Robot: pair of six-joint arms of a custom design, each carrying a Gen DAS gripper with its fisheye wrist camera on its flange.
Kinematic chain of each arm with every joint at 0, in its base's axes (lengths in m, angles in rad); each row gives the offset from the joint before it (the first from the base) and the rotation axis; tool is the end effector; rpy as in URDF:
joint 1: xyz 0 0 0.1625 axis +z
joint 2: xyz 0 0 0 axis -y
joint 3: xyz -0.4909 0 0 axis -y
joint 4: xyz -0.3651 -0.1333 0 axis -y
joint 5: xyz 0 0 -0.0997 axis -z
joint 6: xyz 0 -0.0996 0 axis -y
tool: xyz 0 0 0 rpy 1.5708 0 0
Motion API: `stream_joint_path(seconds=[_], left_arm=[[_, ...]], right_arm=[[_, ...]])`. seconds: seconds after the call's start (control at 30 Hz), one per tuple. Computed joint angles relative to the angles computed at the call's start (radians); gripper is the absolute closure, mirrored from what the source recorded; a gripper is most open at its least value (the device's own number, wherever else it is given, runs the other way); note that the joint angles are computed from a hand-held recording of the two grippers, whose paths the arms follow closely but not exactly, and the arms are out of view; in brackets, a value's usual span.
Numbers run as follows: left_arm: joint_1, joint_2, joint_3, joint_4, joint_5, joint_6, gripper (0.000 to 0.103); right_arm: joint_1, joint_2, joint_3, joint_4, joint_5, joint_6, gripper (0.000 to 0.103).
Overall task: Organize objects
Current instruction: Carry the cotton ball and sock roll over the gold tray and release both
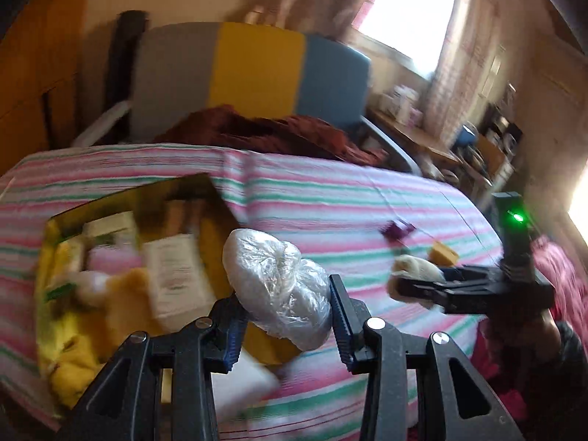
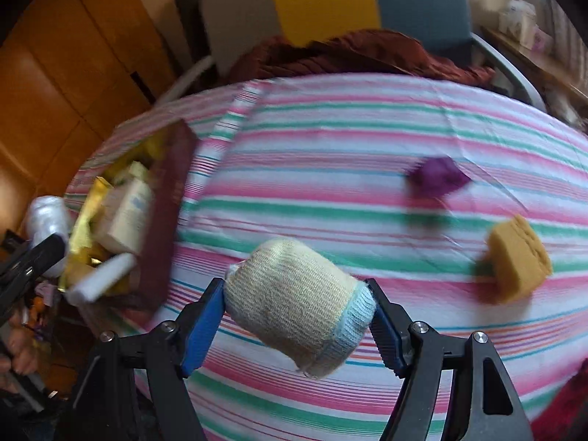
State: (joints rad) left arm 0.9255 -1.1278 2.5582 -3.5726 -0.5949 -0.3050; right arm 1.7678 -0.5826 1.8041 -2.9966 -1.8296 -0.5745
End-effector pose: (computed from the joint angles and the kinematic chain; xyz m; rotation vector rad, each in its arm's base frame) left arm -0.0535 -0.4298 0.2515 0.0355 2.2924 -1.1418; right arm 0.2333 -0.6183 0.0155 1.0342 -2.6474 0.2168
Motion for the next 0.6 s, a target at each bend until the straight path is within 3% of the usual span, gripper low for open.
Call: stream_joint_path(seconds=[0.3, 0.6], left_arm=[[0.019, -0.179, 0.116, 0.028, 0.158, -0.137, 0.062], [0.035, -0.272, 0.191, 0.022, 0.2, -0.192, 0.062]], right_arm=[[0.098, 0.032, 0.006, 0.018, 0.127, -0.01, 0.029], [0.163, 0.094, -0.025, 0.063, 0.151, -0.018, 0.029]])
